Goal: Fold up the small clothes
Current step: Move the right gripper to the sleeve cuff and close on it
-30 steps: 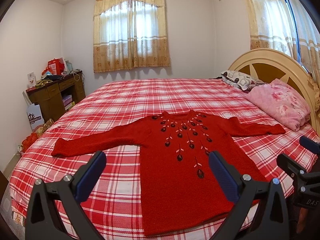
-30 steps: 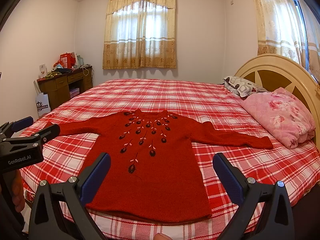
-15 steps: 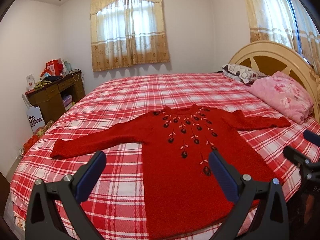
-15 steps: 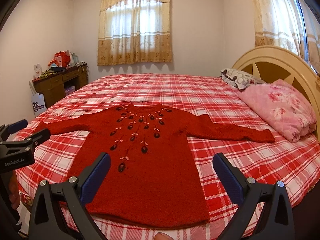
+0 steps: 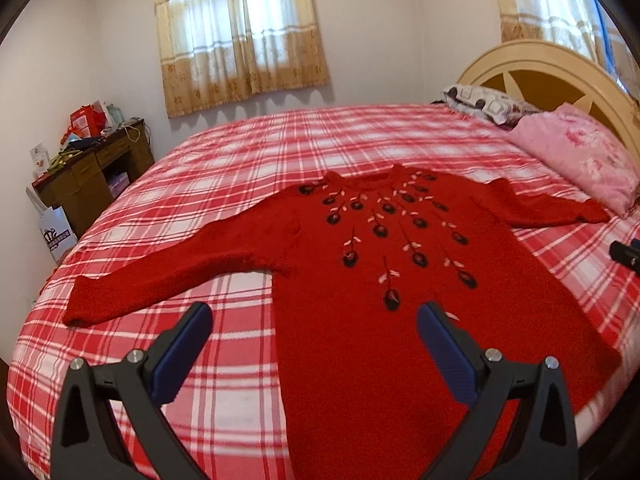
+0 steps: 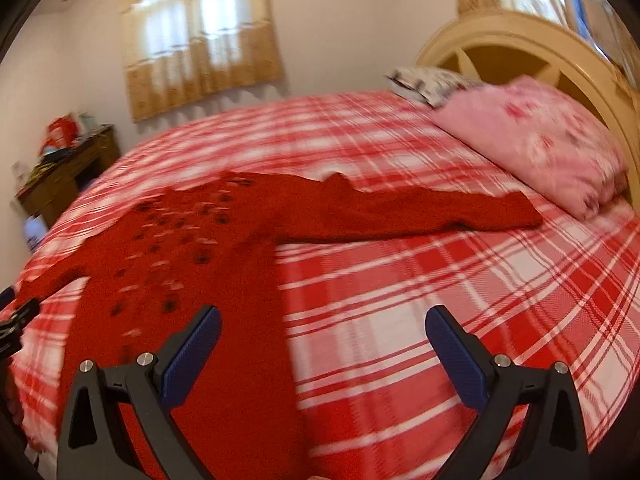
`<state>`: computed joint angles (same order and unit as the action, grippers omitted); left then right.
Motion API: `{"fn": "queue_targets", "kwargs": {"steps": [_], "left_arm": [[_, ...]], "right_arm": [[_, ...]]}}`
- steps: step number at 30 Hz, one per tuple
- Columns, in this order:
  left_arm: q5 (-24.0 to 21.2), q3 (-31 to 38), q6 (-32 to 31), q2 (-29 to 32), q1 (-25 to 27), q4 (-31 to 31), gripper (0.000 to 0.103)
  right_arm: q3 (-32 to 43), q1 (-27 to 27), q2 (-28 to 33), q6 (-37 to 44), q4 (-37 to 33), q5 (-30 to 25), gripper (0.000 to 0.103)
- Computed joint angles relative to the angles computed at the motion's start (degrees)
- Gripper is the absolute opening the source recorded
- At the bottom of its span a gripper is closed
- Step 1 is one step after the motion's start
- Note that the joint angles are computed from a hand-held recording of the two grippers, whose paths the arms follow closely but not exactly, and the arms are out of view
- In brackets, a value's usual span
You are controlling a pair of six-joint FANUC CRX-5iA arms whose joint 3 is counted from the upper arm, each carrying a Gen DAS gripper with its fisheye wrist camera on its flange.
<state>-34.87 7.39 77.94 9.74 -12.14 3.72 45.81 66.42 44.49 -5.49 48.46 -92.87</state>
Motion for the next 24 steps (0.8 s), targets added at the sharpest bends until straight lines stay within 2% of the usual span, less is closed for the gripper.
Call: {"fn": "queue_targets", "kwargs": {"steps": [3,7,18,24], "left_arm": [[-1.04,3.17,2.31,2.72,-0.49,-2.82,0.103],[-3.24,6.96,3.96,6.16,-0.64,-4.59,0.103],[-8.74,16.71,8.68,13.59,-1.32,-10.43,0.103],[-10.53,19.69,9.71,15.77,-0.90,-12.07,0.103]], "right_arm": [[-7.54,-1.57,-4.76,-3.87,-1.73,1.14,0.102],[-13.85,-3.47,-9.21,-7.41,-3.59,2.43,0.102],[-27.13,-9.39,-19.72,-15.43,-6.84,3.29,0.100],[-33.08,-13.63,-24.67,-19.36,-10.18,3.47,0.080]]}}
